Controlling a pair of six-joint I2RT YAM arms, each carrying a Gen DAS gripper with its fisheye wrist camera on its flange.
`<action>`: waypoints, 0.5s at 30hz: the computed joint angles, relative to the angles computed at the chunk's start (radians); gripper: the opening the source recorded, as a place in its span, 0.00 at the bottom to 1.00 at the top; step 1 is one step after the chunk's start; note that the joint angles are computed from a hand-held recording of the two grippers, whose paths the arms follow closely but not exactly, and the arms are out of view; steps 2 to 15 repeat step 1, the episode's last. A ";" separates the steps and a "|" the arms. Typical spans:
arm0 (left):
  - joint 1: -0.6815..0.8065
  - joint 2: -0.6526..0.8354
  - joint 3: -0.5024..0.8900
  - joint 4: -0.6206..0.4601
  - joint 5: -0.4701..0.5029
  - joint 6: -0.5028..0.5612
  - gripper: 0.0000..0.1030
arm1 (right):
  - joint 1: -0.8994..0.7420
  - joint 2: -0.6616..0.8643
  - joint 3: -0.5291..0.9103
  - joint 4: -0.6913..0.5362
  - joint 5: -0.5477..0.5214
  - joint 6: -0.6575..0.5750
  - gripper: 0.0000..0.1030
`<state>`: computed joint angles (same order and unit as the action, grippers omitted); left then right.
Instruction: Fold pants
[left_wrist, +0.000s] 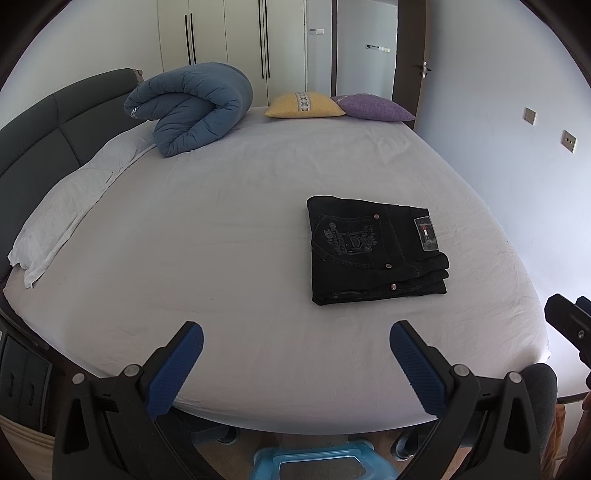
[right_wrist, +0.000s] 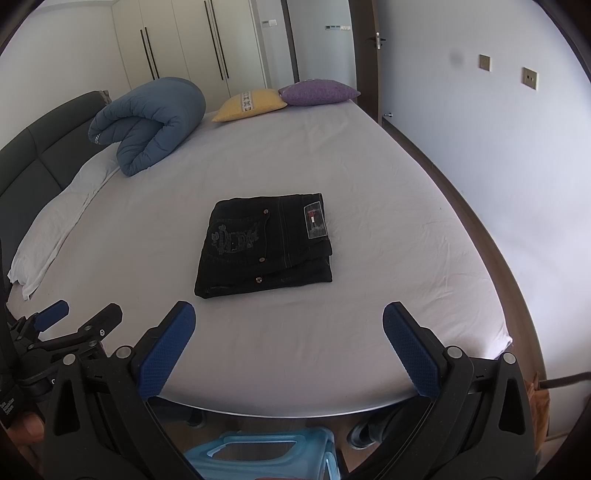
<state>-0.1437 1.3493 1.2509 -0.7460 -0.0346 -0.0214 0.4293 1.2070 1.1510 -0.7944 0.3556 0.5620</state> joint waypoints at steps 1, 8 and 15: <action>0.001 0.001 0.000 0.000 0.008 -0.002 1.00 | 0.002 -0.003 -0.005 0.001 0.001 0.005 1.00; 0.001 0.001 0.000 0.000 0.008 -0.002 1.00 | 0.002 -0.003 -0.005 0.001 0.001 0.005 1.00; 0.001 0.001 0.000 0.000 0.008 -0.002 1.00 | 0.002 -0.003 -0.005 0.001 0.001 0.005 1.00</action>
